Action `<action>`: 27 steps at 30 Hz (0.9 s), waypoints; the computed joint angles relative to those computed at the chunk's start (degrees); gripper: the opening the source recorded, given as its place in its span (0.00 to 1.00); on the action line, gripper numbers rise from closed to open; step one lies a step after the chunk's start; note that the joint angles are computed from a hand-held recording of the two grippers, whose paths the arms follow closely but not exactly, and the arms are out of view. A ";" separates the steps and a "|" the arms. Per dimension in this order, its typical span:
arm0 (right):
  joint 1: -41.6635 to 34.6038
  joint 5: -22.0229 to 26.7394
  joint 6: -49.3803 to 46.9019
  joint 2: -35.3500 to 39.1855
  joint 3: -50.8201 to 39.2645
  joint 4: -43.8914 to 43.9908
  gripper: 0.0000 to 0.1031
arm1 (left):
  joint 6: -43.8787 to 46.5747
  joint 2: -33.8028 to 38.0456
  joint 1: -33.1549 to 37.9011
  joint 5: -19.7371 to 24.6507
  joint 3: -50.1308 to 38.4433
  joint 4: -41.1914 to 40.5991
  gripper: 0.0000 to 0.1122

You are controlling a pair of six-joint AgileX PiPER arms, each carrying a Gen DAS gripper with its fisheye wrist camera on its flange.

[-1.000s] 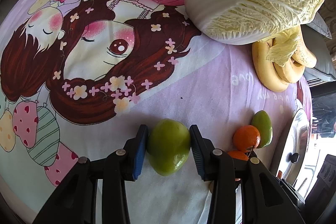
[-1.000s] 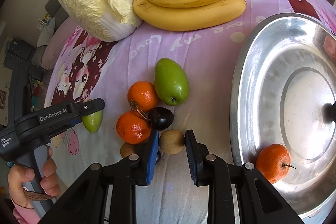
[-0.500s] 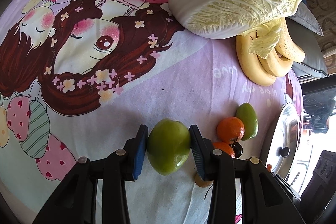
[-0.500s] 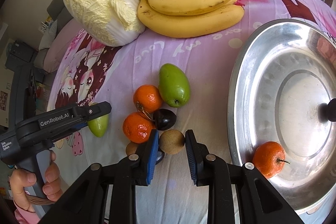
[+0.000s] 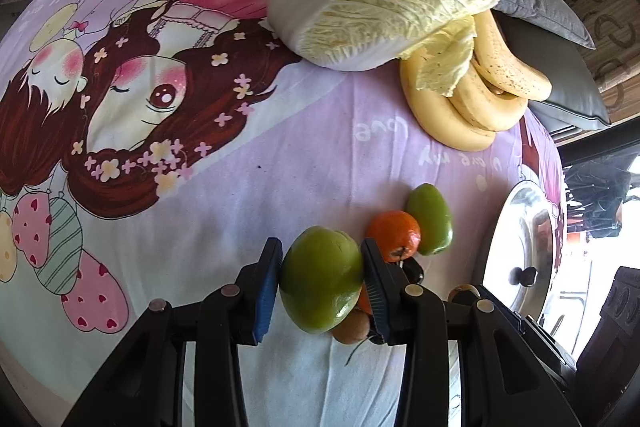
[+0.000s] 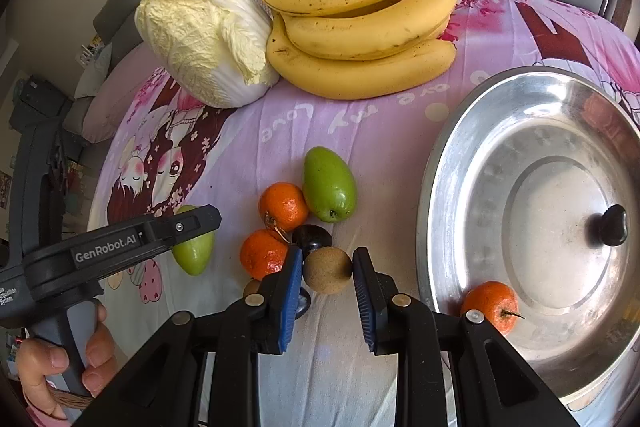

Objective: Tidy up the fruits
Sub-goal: 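Carry the green fruit in the left tool while the right tool carries the brown fruit over the bowl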

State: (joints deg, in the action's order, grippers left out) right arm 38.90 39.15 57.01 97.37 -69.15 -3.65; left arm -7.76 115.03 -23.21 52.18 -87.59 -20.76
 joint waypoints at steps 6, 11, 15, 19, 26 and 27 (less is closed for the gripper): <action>-1.47 1.08 2.17 -3.32 2.10 -2.86 0.27 | -4.63 0.87 -5.10 1.82 -3.61 3.48 0.37; -3.48 0.76 2.37 -6.07 4.89 -2.99 0.27 | -6.34 3.60 -8.44 4.01 -9.67 4.56 0.37; -4.50 1.34 3.78 -8.16 6.58 -4.63 0.27 | -7.93 5.98 -11.35 7.00 -16.52 5.70 0.37; -5.52 2.14 5.70 -10.13 7.91 -6.60 0.27 | -8.02 8.91 -13.16 9.70 -22.80 6.00 0.37; -7.88 2.24 8.47 -13.51 12.06 -8.49 0.27 | -4.63 11.32 -13.48 12.12 -27.43 4.89 0.37; -8.27 2.14 8.65 -13.95 12.70 -8.53 0.27 | -4.34 11.54 -13.84 11.86 -27.74 4.77 0.37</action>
State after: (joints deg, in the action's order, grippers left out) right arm 30.62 41.29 65.66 83.42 -56.45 -12.18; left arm -12.09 126.57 -37.05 64.04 -115.32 -15.99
